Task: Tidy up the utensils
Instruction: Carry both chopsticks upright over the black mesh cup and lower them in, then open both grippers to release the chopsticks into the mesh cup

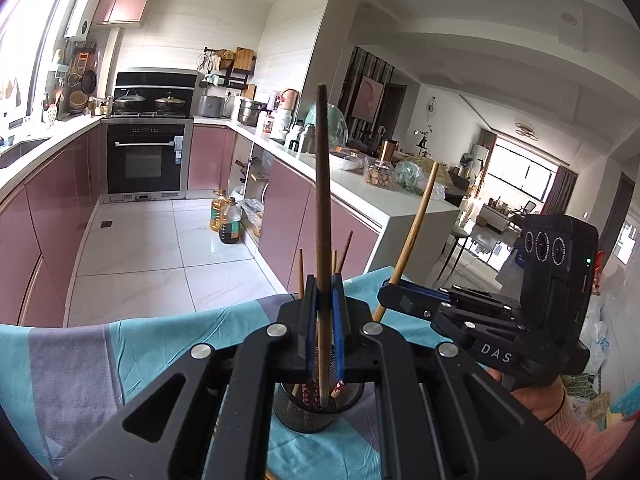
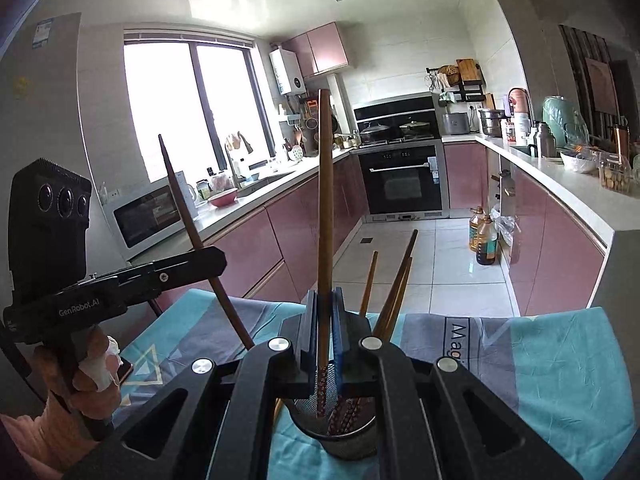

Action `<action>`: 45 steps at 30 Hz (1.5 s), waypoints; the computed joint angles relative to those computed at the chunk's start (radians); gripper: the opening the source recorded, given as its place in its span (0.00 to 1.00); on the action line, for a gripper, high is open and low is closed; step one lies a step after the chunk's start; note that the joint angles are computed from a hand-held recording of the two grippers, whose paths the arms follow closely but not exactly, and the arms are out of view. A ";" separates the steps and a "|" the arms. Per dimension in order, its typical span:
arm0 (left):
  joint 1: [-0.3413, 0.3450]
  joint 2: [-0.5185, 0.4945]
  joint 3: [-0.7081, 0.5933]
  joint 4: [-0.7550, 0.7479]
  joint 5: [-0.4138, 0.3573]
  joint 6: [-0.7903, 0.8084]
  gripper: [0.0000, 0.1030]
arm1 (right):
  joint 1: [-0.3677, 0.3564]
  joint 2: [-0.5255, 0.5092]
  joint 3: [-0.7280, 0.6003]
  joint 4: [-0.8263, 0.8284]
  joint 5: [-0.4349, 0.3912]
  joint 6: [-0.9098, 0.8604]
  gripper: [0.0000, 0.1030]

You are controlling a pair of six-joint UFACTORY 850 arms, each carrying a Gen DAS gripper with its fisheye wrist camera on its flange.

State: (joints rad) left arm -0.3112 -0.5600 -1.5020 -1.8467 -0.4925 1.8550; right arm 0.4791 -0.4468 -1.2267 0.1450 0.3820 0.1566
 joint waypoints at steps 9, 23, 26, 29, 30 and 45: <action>-0.036 -0.066 -0.063 0.199 0.092 -0.134 0.07 | -0.010 -0.062 -0.056 -0.025 -0.089 0.035 0.06; -0.047 -0.156 -0.158 0.586 0.079 -0.469 0.07 | -0.018 -0.132 -0.119 -0.198 -0.210 0.233 0.06; -0.048 -0.159 -0.158 0.598 0.090 -0.484 0.08 | -0.015 -0.140 -0.129 -0.139 -0.219 0.182 0.06; -0.049 -0.167 -0.171 0.627 0.094 -0.522 0.08 | -0.016 -0.145 -0.135 -0.087 -0.220 0.135 0.08; -0.048 -0.167 -0.169 0.621 0.092 -0.519 0.09 | -0.015 -0.145 -0.135 -0.092 -0.218 0.143 0.08; -0.019 -0.070 0.012 0.148 0.121 -0.110 0.37 | 0.011 -0.076 -0.035 -0.133 -0.119 0.173 0.28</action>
State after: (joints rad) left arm -0.3302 -0.6304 -1.4903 -1.6985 -0.3718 1.7452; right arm 0.4897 -0.5227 -1.2620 0.0122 0.2634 0.3301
